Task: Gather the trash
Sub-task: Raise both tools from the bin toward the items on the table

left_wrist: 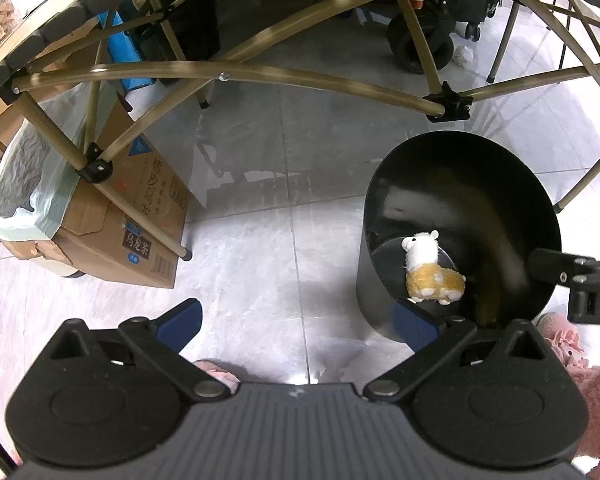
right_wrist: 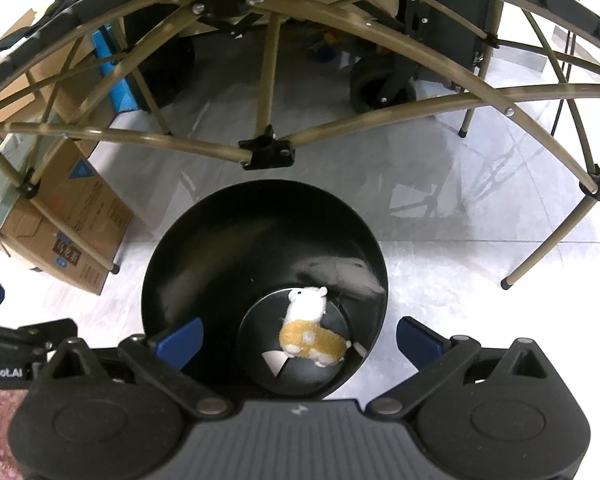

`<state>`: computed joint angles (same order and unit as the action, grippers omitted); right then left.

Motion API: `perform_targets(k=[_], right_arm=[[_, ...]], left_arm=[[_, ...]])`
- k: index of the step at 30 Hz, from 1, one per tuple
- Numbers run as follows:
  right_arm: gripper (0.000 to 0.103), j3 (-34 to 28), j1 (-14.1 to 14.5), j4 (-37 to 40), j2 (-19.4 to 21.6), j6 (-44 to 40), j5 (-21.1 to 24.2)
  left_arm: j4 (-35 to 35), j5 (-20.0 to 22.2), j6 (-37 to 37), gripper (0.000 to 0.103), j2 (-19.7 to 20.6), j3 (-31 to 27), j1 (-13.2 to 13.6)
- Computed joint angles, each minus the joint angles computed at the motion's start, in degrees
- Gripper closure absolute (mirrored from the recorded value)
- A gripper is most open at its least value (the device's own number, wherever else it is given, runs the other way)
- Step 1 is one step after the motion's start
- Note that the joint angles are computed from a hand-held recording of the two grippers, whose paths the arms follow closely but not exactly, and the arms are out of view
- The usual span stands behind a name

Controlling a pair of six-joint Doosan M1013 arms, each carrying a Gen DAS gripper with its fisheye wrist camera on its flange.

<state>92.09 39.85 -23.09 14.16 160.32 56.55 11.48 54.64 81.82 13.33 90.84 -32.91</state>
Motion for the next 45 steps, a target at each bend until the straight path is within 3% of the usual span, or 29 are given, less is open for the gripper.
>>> perform_targets(k=[14, 32, 45], right_arm=[[0.000, 1.3, 1.8, -1.5, -2.9, 1.6, 2.3], [0.000, 4.6, 6.7, -18.4, -10.8, 13.5, 4.8], [0.000, 3.2, 6.5, -28.6, -11.3, 16.3, 4.5]], left_arm=[[1.2, -3.7, -0.1, 0.000, -2.0, 1.7, -1.1], [-2.0, -17.7, 0.1, 0.000, -8.6, 4.3, -1.9], [3.9, -23.7, -8.5, 0.000, -7.7, 0.6, -2.8]])
